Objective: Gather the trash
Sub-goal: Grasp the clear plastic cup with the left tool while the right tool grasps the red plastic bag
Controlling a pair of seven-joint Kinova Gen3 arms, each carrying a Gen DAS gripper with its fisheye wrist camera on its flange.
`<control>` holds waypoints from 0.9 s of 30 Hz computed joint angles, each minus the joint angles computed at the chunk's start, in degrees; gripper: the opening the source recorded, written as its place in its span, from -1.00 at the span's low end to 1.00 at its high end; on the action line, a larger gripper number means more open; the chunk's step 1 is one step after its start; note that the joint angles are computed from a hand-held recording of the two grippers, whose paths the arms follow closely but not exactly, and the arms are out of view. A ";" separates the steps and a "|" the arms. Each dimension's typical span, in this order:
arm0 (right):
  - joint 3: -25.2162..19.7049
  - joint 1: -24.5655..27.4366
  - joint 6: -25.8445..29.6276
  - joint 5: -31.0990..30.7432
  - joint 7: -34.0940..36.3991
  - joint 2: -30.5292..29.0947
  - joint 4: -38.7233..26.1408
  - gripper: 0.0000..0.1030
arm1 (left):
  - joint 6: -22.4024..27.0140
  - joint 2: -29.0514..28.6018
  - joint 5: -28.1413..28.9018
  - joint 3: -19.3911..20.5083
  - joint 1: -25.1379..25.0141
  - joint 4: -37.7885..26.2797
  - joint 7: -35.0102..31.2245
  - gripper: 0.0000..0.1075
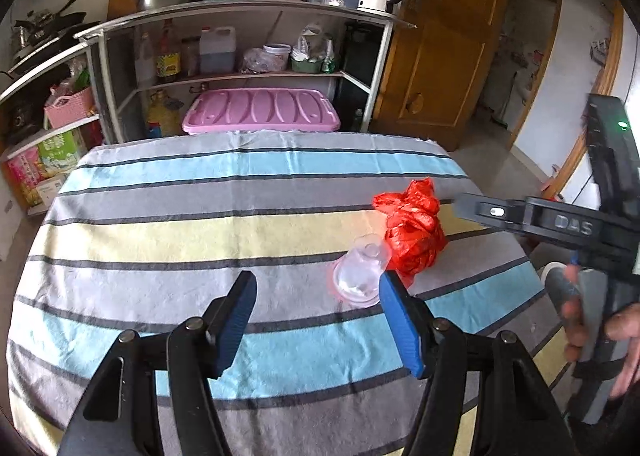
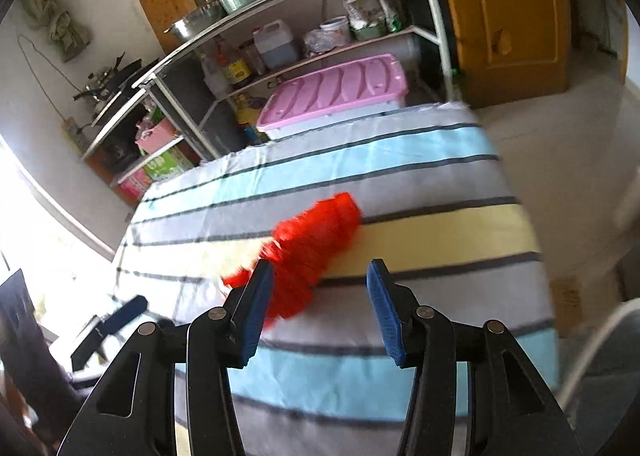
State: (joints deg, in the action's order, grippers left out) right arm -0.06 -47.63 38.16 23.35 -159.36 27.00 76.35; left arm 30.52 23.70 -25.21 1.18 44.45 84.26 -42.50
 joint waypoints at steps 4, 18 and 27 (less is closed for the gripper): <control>-0.75 1.87 -1.48 -2.36 0.77 2.07 -1.95 0.11 | 0.27 1.27 0.91 0.88 -0.85 -1.70 -2.68 0.26; -2.65 5.69 0.51 -13.72 10.71 7.10 -7.66 0.16 | 1.24 2.91 4.83 1.22 -2.00 -3.54 -6.33 0.26; -0.65 3.37 4.33 -10.12 10.45 5.84 -7.47 -0.06 | 2.00 5.23 6.66 1.22 -1.75 -6.62 -8.75 0.26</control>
State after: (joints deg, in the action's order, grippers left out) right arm -0.71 -44.26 42.49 13.23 -148.90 32.84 68.88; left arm 32.53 28.92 -18.56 2.40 42.70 77.64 -51.25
